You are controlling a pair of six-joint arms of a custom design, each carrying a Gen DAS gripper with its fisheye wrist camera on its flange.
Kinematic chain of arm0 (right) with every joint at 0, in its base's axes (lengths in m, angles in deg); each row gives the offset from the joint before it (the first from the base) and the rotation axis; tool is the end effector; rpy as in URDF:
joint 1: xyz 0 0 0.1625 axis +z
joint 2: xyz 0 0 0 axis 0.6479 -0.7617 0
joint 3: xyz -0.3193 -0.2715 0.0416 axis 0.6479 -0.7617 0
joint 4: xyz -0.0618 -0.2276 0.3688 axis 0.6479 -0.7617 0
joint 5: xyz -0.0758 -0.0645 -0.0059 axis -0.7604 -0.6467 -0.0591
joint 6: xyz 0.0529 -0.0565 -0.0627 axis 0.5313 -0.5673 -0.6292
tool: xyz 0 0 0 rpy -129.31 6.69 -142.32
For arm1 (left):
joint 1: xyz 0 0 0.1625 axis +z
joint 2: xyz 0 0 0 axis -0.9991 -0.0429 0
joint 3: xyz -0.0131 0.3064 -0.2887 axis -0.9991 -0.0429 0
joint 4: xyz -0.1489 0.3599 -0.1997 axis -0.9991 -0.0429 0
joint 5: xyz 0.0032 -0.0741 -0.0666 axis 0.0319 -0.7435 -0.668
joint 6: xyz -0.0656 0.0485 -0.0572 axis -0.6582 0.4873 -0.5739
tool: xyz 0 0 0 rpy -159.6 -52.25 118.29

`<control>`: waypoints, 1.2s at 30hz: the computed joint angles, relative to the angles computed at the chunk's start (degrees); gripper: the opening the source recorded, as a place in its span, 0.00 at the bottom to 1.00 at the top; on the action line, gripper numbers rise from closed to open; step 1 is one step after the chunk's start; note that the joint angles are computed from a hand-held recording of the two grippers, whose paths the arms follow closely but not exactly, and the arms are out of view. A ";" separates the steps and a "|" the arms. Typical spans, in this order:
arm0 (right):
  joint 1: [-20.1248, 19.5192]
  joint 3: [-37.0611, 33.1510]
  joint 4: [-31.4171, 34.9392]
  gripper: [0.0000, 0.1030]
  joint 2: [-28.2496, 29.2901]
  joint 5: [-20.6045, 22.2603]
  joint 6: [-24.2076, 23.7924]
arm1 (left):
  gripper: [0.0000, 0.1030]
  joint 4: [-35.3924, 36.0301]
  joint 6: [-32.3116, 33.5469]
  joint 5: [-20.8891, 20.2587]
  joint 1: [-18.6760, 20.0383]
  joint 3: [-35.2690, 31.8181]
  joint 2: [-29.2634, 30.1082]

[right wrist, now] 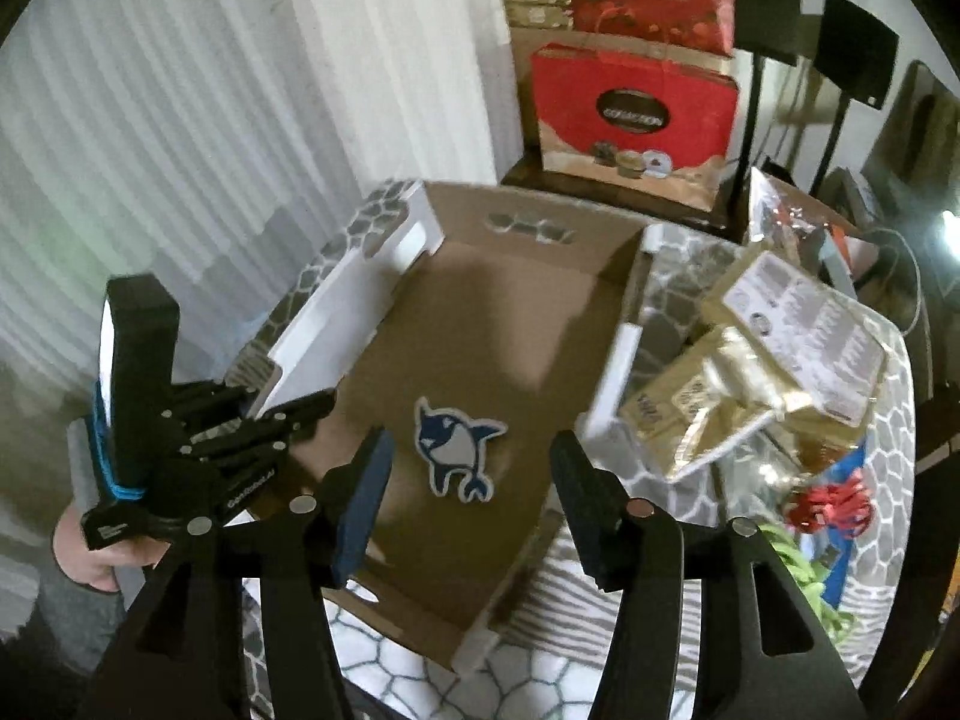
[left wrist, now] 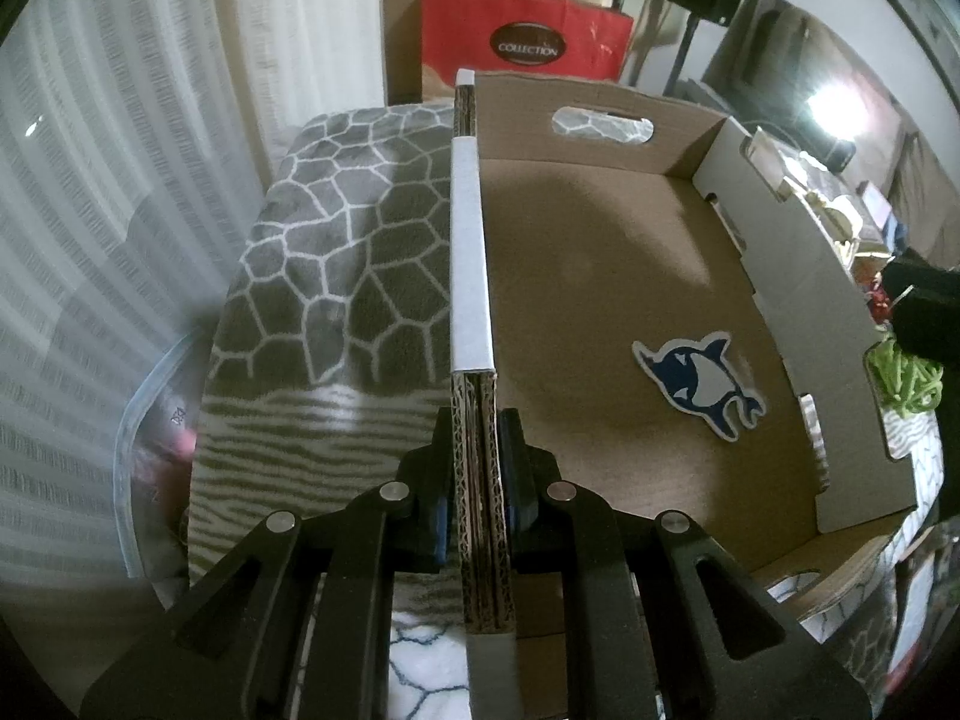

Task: Organize objects
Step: 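Carry the whale sticker into the tray and open the right gripper, then grasp the small gold pouch with the right gripper and lift it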

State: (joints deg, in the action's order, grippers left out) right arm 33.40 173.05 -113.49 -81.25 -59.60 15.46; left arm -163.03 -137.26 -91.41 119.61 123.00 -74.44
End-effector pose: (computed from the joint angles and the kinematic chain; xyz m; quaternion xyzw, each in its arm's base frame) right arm -0.0291 -0.5234 0.3149 0.4367 -0.8824 0.0644 0.1630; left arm -0.3284 -0.4517 -0.1258 0.0104 0.8946 -0.2757 0.3516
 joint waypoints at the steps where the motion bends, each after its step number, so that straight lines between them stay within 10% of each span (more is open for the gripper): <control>1: -0.20 -0.82 0.74 0.55 -0.19 0.45 0.50 | 0.11 0.04 0.02 -0.01 0.00 -0.02 0.01; 15: -1.30 -7.65 -9.92 0.55 6.11 -4.15 4.80 | 0.11 -0.09 -0.27 -0.07 -0.06 0.11 -0.05; 28: -3.49 -14.18 -3.95 0.48 12.91 -3.02 17.25 | 0.11 0.44 -1.09 0.01 -0.08 -0.09 -0.02; 36: -4.02 -15.08 -2.47 0.18 13.66 -0.87 18.87 | 0.11 0.44 -1.06 -0.01 -0.05 -0.13 -0.02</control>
State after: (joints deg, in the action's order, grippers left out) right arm 29.39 157.97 -115.97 -67.59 -60.47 34.32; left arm -162.60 -138.33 -91.42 119.55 122.87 -74.47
